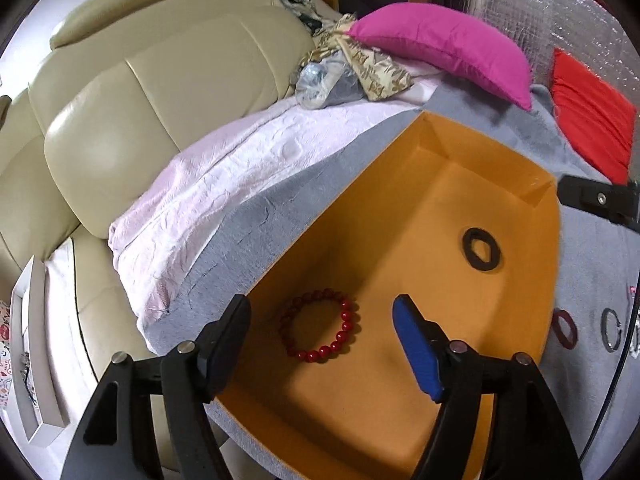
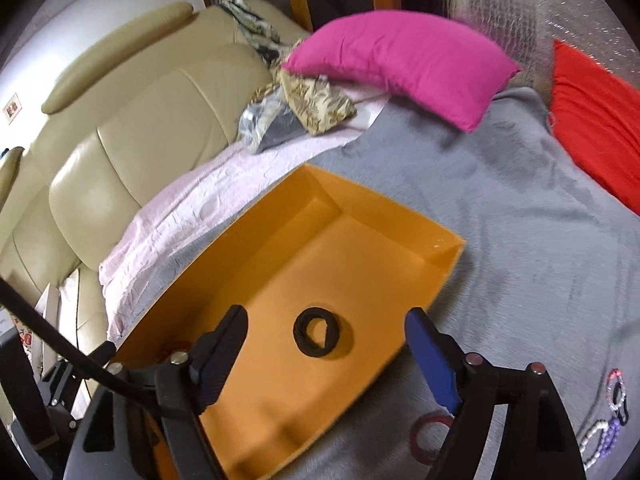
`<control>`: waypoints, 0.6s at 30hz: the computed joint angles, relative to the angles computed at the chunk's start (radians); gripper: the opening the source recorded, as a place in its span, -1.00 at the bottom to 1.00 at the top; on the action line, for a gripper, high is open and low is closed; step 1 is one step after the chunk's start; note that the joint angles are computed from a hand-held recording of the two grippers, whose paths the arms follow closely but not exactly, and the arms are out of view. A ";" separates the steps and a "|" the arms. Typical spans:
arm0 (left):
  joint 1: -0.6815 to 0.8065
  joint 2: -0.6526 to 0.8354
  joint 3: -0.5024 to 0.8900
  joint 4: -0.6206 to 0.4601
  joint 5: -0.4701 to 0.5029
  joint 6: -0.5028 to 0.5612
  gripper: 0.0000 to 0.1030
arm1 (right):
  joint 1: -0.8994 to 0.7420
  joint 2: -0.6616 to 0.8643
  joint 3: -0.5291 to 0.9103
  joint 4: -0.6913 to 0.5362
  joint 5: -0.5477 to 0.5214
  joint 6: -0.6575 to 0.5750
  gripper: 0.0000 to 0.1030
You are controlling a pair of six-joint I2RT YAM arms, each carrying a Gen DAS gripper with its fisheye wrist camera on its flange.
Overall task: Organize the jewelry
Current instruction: 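Withdraw both open tools from the box back over the table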
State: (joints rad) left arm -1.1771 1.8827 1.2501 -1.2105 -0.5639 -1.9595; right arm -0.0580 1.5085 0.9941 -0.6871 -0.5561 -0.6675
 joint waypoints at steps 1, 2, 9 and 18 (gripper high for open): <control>-0.009 0.005 0.021 -0.026 -0.008 -0.014 0.44 | -0.035 -0.010 0.000 -0.010 -0.018 -0.014 0.66; -0.015 0.012 0.040 -0.046 -0.015 -0.024 0.44 | -0.063 -0.015 0.003 -0.023 -0.031 -0.028 0.66; -0.051 0.108 0.243 -0.161 -0.081 0.002 0.44 | -0.340 0.021 0.047 -0.118 -0.124 -0.190 0.88; -0.067 0.344 0.579 -0.118 -0.113 0.218 0.46 | -0.734 0.266 0.201 -0.218 -0.118 -0.468 0.89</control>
State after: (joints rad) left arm -1.2441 2.2264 1.8288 -1.3287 -0.6770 -1.7411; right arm -0.7921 1.7745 1.1953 -0.9054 -0.6739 -1.1358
